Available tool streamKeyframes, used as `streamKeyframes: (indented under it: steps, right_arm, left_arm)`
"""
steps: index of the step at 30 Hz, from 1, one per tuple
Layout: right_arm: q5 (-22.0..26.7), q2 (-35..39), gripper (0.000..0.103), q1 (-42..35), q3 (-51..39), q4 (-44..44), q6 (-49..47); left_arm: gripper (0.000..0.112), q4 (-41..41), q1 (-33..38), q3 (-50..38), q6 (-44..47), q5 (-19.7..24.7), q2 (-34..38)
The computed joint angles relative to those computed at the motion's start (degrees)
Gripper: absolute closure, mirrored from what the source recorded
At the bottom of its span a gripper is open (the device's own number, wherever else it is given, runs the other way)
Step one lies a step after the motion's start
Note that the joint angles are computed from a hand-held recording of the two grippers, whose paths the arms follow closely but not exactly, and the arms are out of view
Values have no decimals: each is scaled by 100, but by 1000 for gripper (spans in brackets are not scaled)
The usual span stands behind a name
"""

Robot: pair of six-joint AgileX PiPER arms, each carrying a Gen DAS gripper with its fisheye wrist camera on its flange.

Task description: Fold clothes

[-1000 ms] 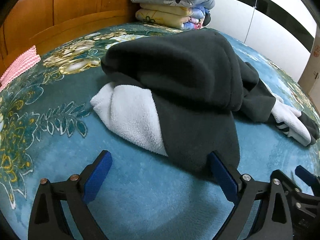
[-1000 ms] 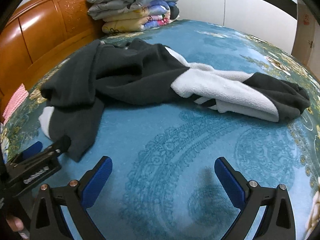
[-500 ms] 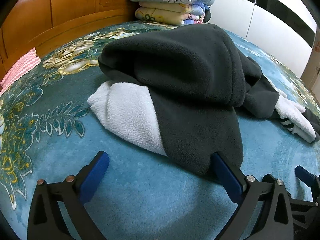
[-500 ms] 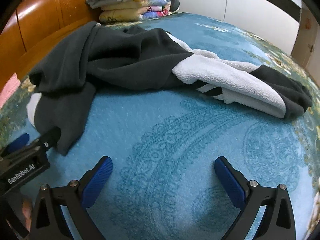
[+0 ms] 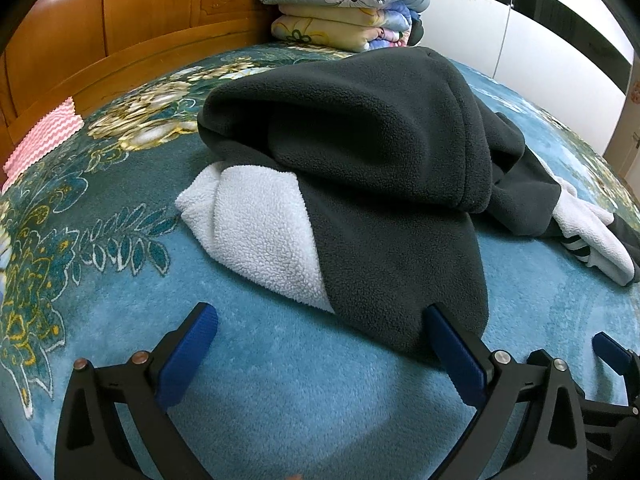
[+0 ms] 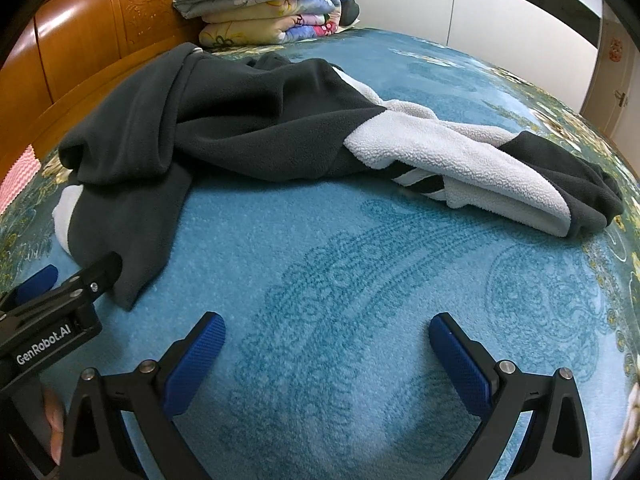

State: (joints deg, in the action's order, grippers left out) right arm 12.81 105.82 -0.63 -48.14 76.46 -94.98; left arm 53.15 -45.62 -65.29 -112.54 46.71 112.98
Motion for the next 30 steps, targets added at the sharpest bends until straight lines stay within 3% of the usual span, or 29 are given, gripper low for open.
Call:
streamKeyframes:
  steps: [9, 17, 23, 26, 30]
  right_arm:
    - [-80, -11, 0, 66, 18, -161, 201]
    - [-9, -10, 0, 79, -90, -1179, 1129]
    - [1320, -414, 0, -899, 222, -715, 490]
    - [1806, -771, 0, -1616, 528, -573, 68]
    - [2556, -1158, 0, -2487, 510, -967, 210]
  left_arm:
    - [9, 216, 168, 349, -68, -228, -151]
    - [9, 56, 257, 246, 304, -102, -65]
    - [10, -388, 561, 807, 593, -860, -885]
    - [10, -41, 416, 362, 886, -311, -920]
    - [10, -321, 648, -1241, 2524, 594, -132]
